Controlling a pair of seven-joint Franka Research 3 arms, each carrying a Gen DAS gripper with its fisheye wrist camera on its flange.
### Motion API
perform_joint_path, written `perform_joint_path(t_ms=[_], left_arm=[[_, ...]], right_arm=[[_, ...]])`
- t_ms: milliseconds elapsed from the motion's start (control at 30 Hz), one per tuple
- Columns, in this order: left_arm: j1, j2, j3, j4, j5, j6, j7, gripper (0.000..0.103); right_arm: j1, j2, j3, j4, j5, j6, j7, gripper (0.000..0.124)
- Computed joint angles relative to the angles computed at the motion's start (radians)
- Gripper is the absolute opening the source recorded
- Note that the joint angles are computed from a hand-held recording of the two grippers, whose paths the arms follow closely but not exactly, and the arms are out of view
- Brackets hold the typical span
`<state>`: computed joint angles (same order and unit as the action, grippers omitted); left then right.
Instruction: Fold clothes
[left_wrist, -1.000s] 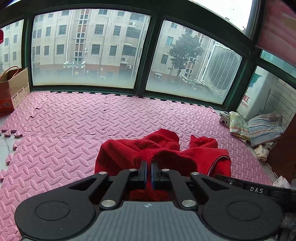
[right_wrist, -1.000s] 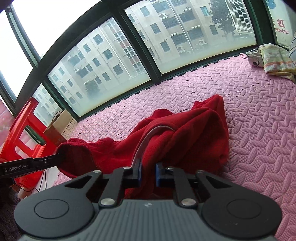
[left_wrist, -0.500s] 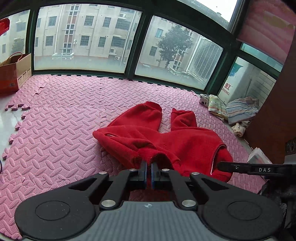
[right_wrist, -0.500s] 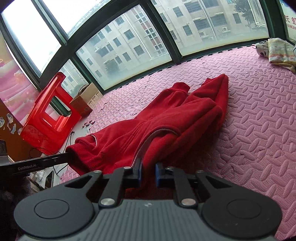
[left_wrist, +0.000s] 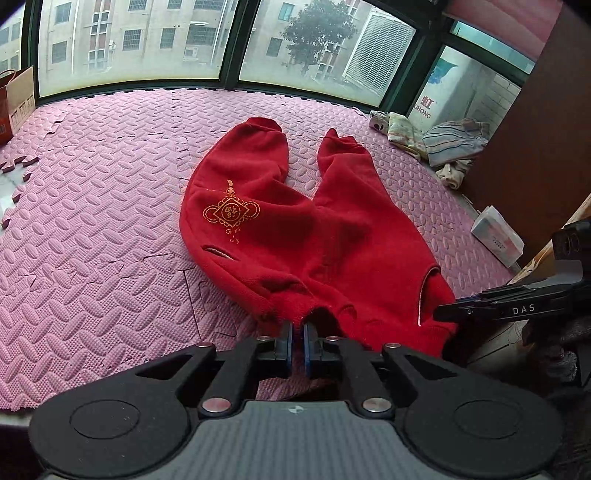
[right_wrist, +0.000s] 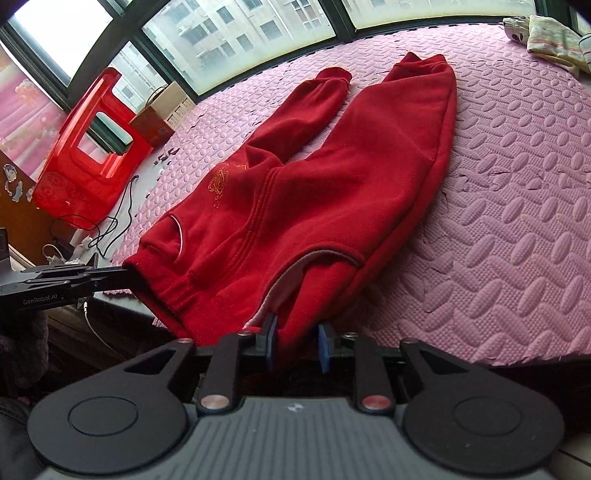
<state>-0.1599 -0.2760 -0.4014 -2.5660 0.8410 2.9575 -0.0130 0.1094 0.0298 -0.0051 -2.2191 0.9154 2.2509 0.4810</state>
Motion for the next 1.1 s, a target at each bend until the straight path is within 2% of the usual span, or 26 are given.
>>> perform_joint_path(t_ms=[167, 233, 367, 500, 667, 767, 967, 1100], left_arm=[[0.006, -0.061, 0.005, -0.027, 0.008, 0.020, 0.049, 0.013], [0.032, -0.070, -0.014, -0.021, 0.018, -0.006, 0.044, 0.022], [0.088, -0.036, -0.039, 0.020, 0.082, -0.045, -0.023, 0.023], [0.121, 0.032, -0.031, 0.089, 0.206, -0.073, -0.117, 0.028], [0.106, 0.144, 0.022, 0.192, 0.291, -0.125, -0.157, 0.039], [0.086, 0.222, 0.066, 0.262, 0.301, -0.153, -0.150, 0.040], [0.044, 0.366, 0.165, 0.404, 0.262, -0.190, -0.061, 0.040], [0.019, 0.453, 0.222, 0.500, 0.197, -0.206, 0.038, 0.044]], right_arm=[[-0.009, -0.014, -0.010, 0.010, -0.040, 0.034, 0.012, 0.030], [-0.007, -0.009, -0.008, 0.021, -0.041, 0.073, 0.007, 0.030], [-0.001, 0.050, 0.007, 0.088, 0.002, 0.155, -0.006, 0.030], [0.004, 0.125, 0.032, 0.170, 0.025, 0.224, -0.027, 0.030], [0.007, 0.242, 0.067, 0.299, 0.012, 0.321, -0.003, 0.030], [0.005, 0.325, 0.085, 0.396, -0.021, 0.364, 0.042, 0.030], [0.014, 0.513, 0.107, 0.625, -0.150, 0.441, 0.197, 0.030], [0.030, 0.641, 0.102, 0.794, -0.262, 0.447, 0.324, 0.031]])
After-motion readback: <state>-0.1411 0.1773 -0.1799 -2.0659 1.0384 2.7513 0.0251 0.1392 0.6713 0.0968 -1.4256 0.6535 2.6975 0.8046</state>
